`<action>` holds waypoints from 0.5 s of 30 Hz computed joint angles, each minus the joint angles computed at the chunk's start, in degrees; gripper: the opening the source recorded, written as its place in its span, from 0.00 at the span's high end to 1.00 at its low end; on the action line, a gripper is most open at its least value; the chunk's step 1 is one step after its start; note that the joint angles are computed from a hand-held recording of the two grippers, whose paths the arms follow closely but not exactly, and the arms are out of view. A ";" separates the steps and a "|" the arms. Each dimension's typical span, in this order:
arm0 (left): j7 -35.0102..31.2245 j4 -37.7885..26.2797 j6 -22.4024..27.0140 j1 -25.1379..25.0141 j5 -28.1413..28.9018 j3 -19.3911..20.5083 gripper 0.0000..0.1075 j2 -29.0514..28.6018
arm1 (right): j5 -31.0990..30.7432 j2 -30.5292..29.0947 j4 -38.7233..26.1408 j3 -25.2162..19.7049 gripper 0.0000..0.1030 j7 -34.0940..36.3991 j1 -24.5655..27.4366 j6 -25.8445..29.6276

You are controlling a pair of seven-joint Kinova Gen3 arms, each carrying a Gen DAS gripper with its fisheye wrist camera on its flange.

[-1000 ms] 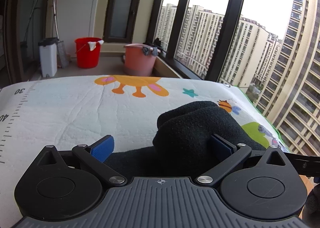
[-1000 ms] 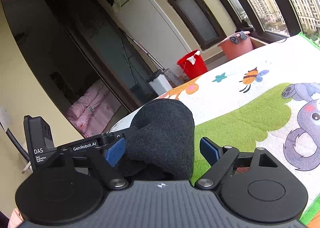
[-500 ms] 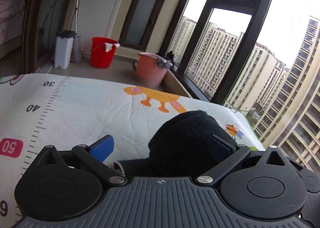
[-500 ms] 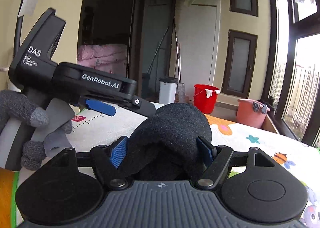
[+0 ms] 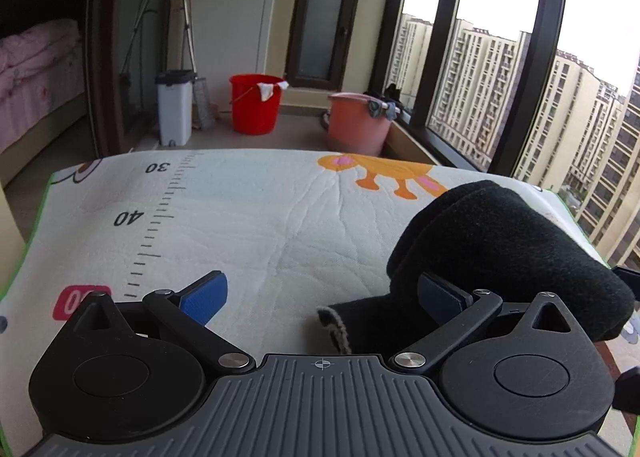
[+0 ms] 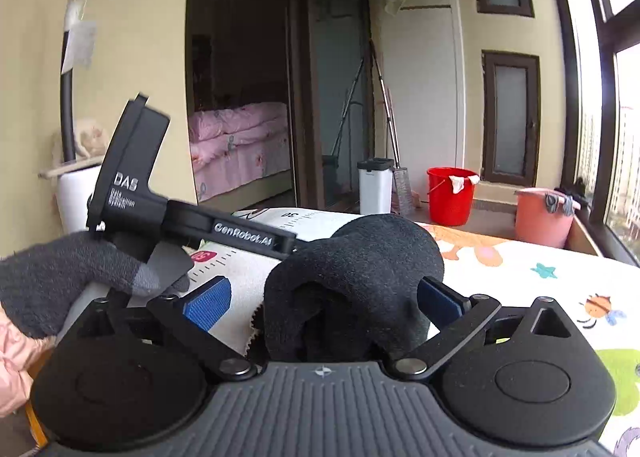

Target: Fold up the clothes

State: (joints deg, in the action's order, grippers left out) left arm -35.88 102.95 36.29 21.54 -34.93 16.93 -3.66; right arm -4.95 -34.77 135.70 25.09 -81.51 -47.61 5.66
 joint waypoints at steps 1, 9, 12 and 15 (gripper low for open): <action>0.57 -0.02 1.00 0.87 0.22 -0.75 0.04 0.41 | -1.31 -0.74 -0.16 2.65 0.03 -1.60 -0.63 0.30; -9.88 4.10 -6.64 0.18 16.47 -7.40 0.04 -4.07 | -1.33 5.32 0.86 2.12 0.24 -5.69 2.86 -3.73; -14.81 5.27 -10.57 5.74 23.46 -15.03 0.04 -7.29 | 4.09 6.53 2.45 -5.84 0.24 -0.89 6.05 -8.70; -21.80 4.52 -11.21 10.99 29.12 -20.02 0.04 -8.60 | 7.17 8.58 1.85 -13.81 0.21 2.94 9.23 -9.52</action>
